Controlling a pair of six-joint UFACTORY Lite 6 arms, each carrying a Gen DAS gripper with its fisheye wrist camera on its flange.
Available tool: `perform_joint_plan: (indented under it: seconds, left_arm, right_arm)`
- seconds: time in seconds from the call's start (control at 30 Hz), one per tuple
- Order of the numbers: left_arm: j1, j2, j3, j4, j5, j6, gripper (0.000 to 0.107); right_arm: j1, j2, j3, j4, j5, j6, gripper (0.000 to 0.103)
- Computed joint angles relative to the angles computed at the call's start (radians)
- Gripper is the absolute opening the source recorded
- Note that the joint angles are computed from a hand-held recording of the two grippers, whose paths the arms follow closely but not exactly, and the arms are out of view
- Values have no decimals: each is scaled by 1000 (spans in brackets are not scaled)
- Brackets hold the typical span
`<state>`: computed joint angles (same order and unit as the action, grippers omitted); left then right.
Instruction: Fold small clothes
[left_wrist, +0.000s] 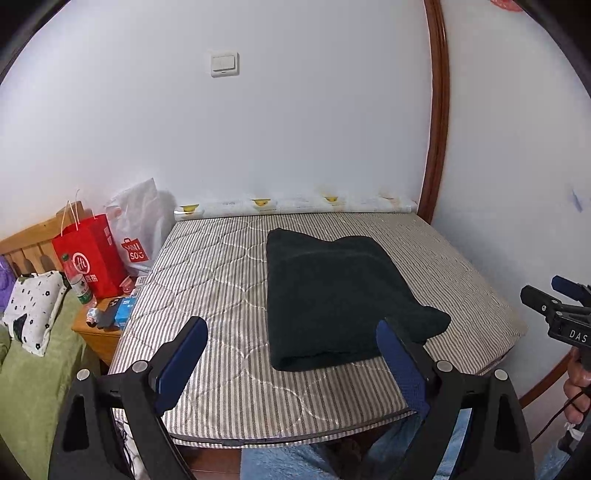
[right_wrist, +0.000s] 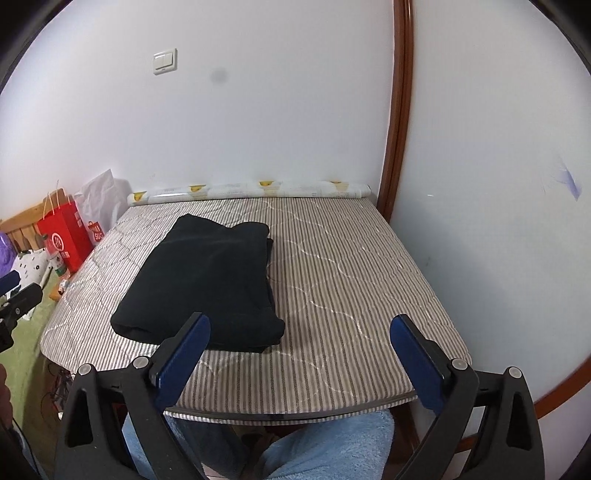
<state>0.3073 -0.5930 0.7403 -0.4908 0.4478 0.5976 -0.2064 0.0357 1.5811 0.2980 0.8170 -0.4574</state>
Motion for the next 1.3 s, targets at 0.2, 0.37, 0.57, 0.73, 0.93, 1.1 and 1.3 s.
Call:
perform_joint_plan:
  seconds: [0.2, 0.37, 0.57, 0.73, 0.93, 1.1, 1.3]
  left_arm:
    - [11, -9, -11, -28, 8, 27, 93]
    - [13, -12, -14, -31, 9, 28, 93]
    - [26, -14, -15, -43, 17, 43, 93]
    - [33, -17, -18, -51, 23, 52, 93]
    - [50, -17, -16, -81, 36, 83, 93]
    - [47, -24, -19, -78, 37, 80, 93]
    - [36, -30, -22, -66, 31, 65, 93]
  right_arm:
    - [19, -15, -20, -17, -8, 21, 97]
    - [20, -27, -30, -16, -10, 22, 97]
    - [15, -33, -36, -11, -10, 27, 97]
    - [19, -45, -50, -16, -14, 34, 97]
    - [15, -49, -53, -15, -15, 34, 97]
    - [17, -57, -58, -20, -16, 46, 97]
    - [15, -54, -57, -17, -14, 43, 97]
